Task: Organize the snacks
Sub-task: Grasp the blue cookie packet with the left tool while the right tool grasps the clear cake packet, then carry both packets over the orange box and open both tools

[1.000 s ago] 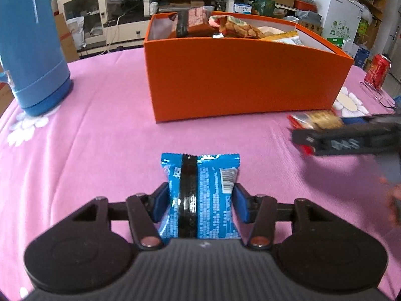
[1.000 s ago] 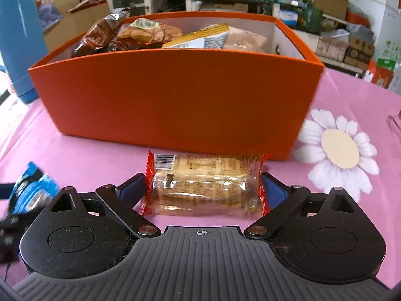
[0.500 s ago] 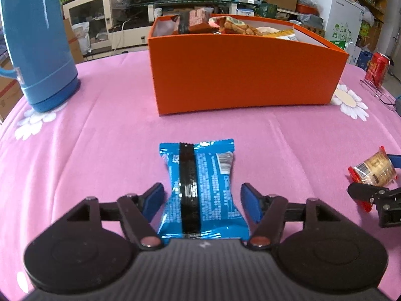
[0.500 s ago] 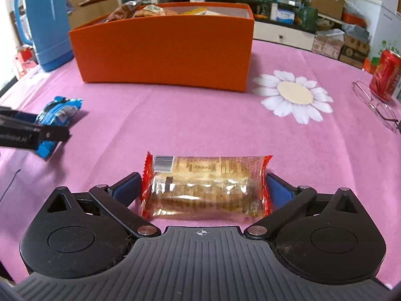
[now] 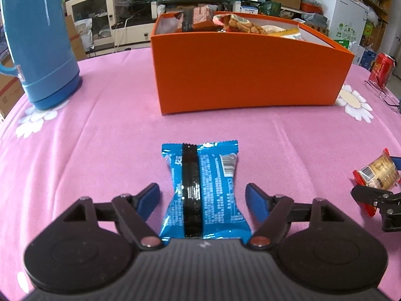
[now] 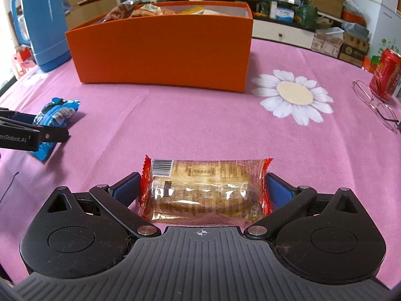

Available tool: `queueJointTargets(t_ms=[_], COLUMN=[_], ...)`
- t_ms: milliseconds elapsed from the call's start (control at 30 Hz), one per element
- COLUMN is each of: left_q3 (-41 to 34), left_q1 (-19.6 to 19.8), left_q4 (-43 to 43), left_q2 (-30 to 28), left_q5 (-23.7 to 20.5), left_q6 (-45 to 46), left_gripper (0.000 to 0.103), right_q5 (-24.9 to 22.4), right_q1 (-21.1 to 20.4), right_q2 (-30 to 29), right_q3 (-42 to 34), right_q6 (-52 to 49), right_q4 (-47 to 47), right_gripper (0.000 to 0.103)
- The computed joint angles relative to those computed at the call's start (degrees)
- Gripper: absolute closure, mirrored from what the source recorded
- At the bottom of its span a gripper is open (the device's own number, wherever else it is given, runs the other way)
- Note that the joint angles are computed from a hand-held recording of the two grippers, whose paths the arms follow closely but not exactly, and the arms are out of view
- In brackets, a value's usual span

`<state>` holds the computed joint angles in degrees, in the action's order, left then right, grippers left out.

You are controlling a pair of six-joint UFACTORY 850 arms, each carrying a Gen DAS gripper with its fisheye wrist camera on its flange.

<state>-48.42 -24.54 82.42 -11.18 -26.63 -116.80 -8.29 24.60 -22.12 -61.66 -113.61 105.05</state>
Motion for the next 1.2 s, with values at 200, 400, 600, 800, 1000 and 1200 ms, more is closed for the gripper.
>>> queueJointTargets(t_ms=[200,400,600,800,1000,1200], left_q3=[-0.05,0.99,0.95,-2.22,-11.11,-22.44], left_q1=[-0.05,0.28,-0.38,-0.04,3.82,8.82], left_q4=[-0.08,4.61,5.89,14.38,20.53,17.21], left_q2=[-0.13,1.54,3.6,6.52,2.25,-6.42], left_q5=[-0.27,2.11,1.64,-0.45,-1.53,0.24], left_q6=[-0.3,-3.96,-6.03,-12.89,-16.05,-12.03], left_gripper=[0.026,0.059,0.059,0.059,0.059,0.059], right_q5=[-0.54,-6.23,-11.8,-15.53,-12.54,-9.9], right_q1=[-0.08,-1.82,-2.49,-2.39,-0.88,-0.3], right_q2=[0.15,1.09,3.49,5.03,0.3,-11.88], right_q3=[0.34,1.33,2.63,0.83,-11.24,-28.38], right_q6=[-2.86,-0.96,-6.92,-9.85,-19.47,-9.53], right_q4=[2.51,1.01,9.81,16.94,26.34,21.92], right_gripper=[0.01,0.025,0.025,0.025,0.025,0.025])
